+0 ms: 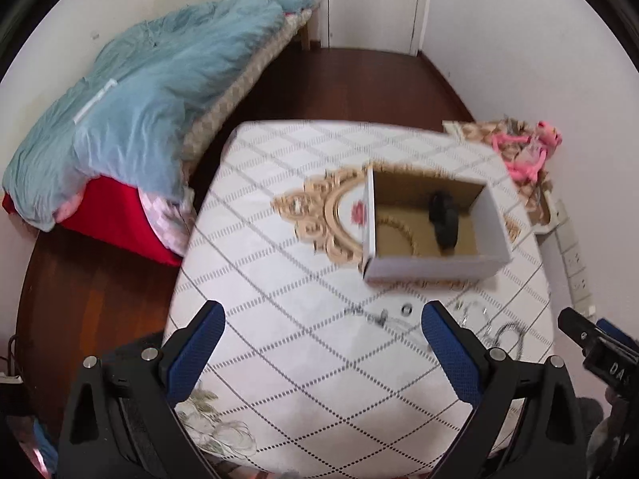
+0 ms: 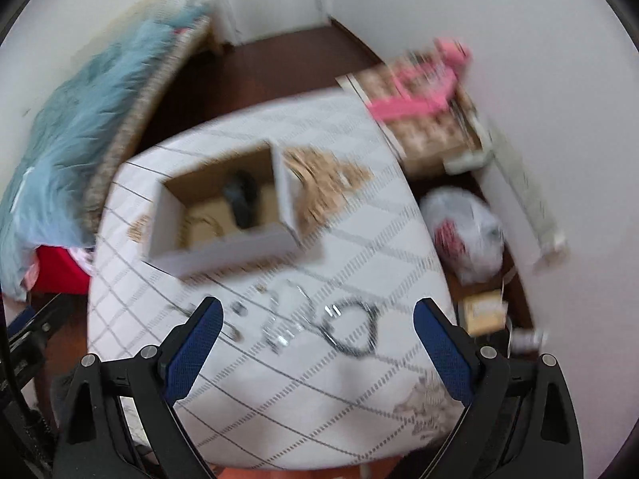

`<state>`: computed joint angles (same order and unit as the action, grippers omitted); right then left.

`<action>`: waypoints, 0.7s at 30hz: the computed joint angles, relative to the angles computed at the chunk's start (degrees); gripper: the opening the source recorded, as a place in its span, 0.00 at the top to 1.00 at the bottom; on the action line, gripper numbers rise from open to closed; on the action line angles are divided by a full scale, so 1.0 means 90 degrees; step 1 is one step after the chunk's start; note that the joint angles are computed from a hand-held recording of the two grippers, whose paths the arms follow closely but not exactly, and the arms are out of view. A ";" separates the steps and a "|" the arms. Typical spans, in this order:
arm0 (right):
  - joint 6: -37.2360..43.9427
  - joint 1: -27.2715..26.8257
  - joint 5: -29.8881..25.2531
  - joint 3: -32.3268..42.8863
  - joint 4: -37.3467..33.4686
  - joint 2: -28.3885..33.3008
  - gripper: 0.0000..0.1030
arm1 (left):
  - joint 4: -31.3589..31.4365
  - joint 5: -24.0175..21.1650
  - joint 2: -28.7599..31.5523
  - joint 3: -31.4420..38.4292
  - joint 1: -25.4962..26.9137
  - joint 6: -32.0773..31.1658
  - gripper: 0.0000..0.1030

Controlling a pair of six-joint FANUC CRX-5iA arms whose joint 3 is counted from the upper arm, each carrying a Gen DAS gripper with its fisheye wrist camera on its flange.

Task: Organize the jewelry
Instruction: 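Grasp the chunky silver chain bracelet with the right tool while the left grasps a silver pendant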

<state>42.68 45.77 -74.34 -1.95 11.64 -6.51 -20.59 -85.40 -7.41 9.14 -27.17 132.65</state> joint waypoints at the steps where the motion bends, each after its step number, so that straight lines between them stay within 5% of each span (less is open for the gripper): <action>1: -0.0061 -0.0143 0.0025 -0.0177 -0.0185 -0.0033 0.05 | 0.0013 0.0025 0.0008 -0.0107 -0.0032 0.0036 0.02; 6: -0.0249 -0.0692 0.0167 -0.0827 -0.0742 -0.0037 0.31 | 0.0270 0.0250 0.0194 -0.0627 -0.0042 0.0143 0.02; 12: -0.0358 -0.0621 0.0509 -0.1322 -0.0745 0.0035 0.42 | 0.0344 0.0316 0.0347 -0.0934 -0.0088 0.0204 0.02; 17: -0.0749 -0.0083 0.0599 -0.1578 0.0082 0.0088 0.53 | 0.0323 0.0303 0.0375 -0.1029 -0.0078 0.0151 0.02; 21: -0.0685 0.0130 0.0651 -0.1654 0.0391 0.0117 0.92 | 0.0434 0.0432 0.0387 -0.1111 -0.0056 0.0085 0.02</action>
<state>36.52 46.95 -68.48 -16.84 15.16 -5.46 -16.68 -81.51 -3.92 -0.86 -27.68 133.41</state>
